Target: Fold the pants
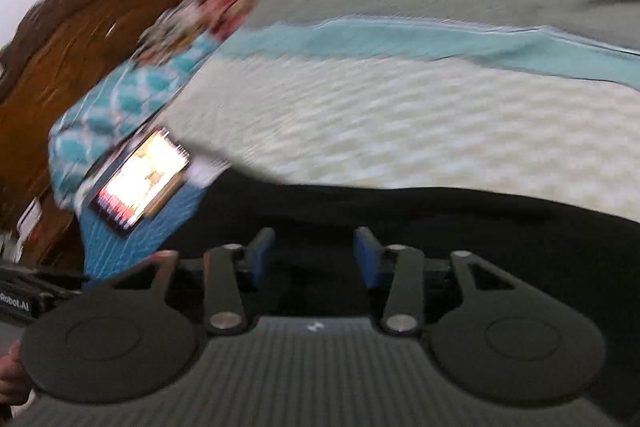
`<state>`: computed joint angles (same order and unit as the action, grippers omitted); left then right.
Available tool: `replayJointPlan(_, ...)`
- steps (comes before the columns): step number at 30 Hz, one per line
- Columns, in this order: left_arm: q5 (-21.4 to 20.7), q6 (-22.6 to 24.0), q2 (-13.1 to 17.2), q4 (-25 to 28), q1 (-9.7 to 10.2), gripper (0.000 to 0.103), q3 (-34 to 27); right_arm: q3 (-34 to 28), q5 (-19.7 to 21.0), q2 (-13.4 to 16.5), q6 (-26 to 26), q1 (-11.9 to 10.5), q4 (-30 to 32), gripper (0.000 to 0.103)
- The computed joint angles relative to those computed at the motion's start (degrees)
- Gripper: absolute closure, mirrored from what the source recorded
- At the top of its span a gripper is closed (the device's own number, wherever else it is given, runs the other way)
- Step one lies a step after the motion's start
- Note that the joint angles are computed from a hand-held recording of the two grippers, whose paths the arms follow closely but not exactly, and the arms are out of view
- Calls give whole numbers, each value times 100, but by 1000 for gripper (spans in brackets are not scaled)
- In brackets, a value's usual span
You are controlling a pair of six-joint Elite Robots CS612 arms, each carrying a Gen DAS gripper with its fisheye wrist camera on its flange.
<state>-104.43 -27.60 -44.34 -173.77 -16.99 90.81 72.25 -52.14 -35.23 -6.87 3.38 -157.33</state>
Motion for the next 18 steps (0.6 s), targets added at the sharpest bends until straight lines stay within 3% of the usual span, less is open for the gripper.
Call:
replayJointPlan(1, -15, 38, 14, 57, 5, 59, -33, -205, 72, 109, -66, 14, 292, 75)
replayJointPlan(3, 24, 89, 44, 93, 6, 82, -73, -519, 4, 279, -120, 51, 754, 85)
replayJointPlan(7, 27, 54, 127, -6, 36, 86, -147, -1169, -135, 622, 79, 152, 1760, 87)
replayJointPlan(9, 107, 18, 147, -25, 36, 86, -187, -1157, -85, 629, 243, 140, 1699, 93)
replayJointPlan(11, 68, -108, 172, 10, 65, 86, -246, -1256, -66, 654, 293, 155, 1758, 92)
replayJointPlan(14, -43, -275, 209, 38, 115, 85, -309, -833, 178, 452, 241, 57, 1009, 81)
replayJointPlan(18, -173, -398, 250, -14, 144, 85, -343, 108, 1188, 45, -103, -255, -163, 39)
